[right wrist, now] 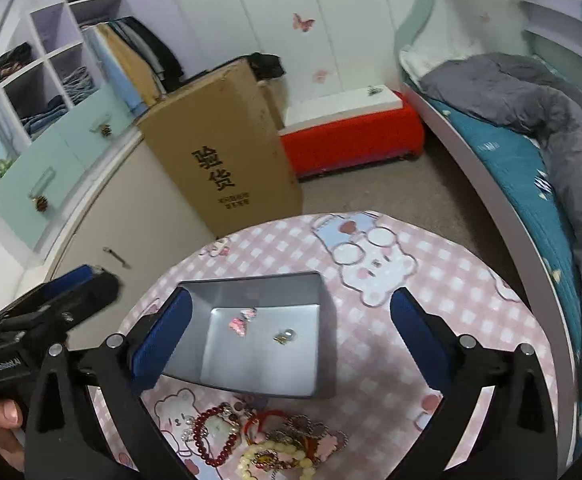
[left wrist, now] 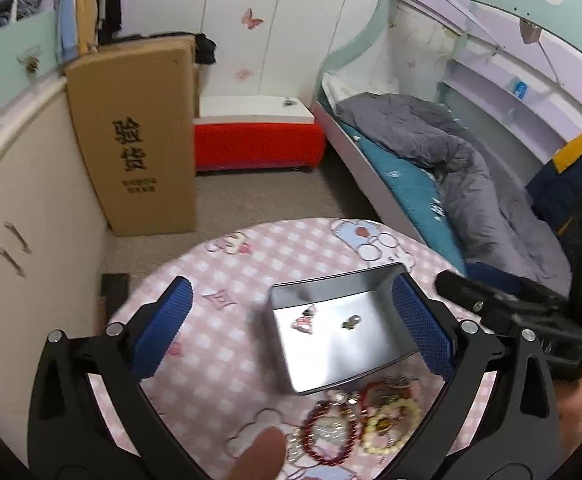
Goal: Organize jewelry
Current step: 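Withdraw both tools from the tin box back toward the jewelry pile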
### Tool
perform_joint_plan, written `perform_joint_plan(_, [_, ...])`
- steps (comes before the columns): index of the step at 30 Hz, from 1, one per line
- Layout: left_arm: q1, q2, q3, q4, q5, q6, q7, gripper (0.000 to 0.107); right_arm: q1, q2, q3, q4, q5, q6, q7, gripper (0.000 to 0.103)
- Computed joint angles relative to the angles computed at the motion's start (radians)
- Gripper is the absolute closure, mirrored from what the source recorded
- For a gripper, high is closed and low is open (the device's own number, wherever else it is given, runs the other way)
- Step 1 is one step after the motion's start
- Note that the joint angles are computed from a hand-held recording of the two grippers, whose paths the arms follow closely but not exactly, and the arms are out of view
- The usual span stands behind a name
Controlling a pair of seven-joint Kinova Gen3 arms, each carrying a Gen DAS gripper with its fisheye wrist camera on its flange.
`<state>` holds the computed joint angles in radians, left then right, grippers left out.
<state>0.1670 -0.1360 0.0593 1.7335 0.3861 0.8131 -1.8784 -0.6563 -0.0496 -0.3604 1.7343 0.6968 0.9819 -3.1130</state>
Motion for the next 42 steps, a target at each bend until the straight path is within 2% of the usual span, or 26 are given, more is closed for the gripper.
perform_joint_plan(2, [-0.006, -0.035, 0.005, 0.019, -0.029, -0.022, 0.025, 0.01, -0.007, -0.01, -0.012, 0.004, 0.03, 0.021, -0.039, 0.007])
perform_joint_plan(5, [-0.002, -0.112, -0.026, 0.073, -0.019, -0.06, 0.009, 0.01, -0.02, -0.021, -0.041, -0.005, 0.074, 0.072, -0.085, 0.007])
perform_joint_plan(12, [-0.003, -0.247, -0.066, 0.146, -0.066, -0.081, 0.021, 0.01, -0.088, -0.047, -0.134, -0.033, 0.209, 0.235, -0.184, 0.007])
perform_joint_plan(16, [0.006, -0.309, -0.094, 0.185, -0.085, -0.089, 0.012, 0.01, -0.136, -0.052, -0.186, -0.049, 0.247, 0.335, -0.214, 0.007])
perform_joint_plan(18, [-0.019, -0.337, -0.064, 0.204, -0.123, -0.096, 0.04, 0.01, -0.166, -0.043, -0.211, -0.057, 0.265, 0.393, -0.234, 0.007])
perform_joint_plan(24, [0.001, -0.385, -0.078, 0.264, -0.161, -0.102, 0.045, 0.01, -0.279, -0.003, -0.24, -0.057, 0.274, 0.524, -0.293, 0.007])
perform_joint_plan(33, [0.007, -0.405, -0.045, 0.36, -0.201, -0.065, 0.053, 0.01, -0.407, 0.015, -0.228, 0.01, 0.212, 0.566, -0.45, 0.007])
perform_joint_plan(42, [0.002, -0.364, 0.043, 0.414, -0.253, -0.099, 0.088, 0.01, -0.429, 0.023, -0.194, 0.05, 0.138, 0.495, -0.483, 0.007])
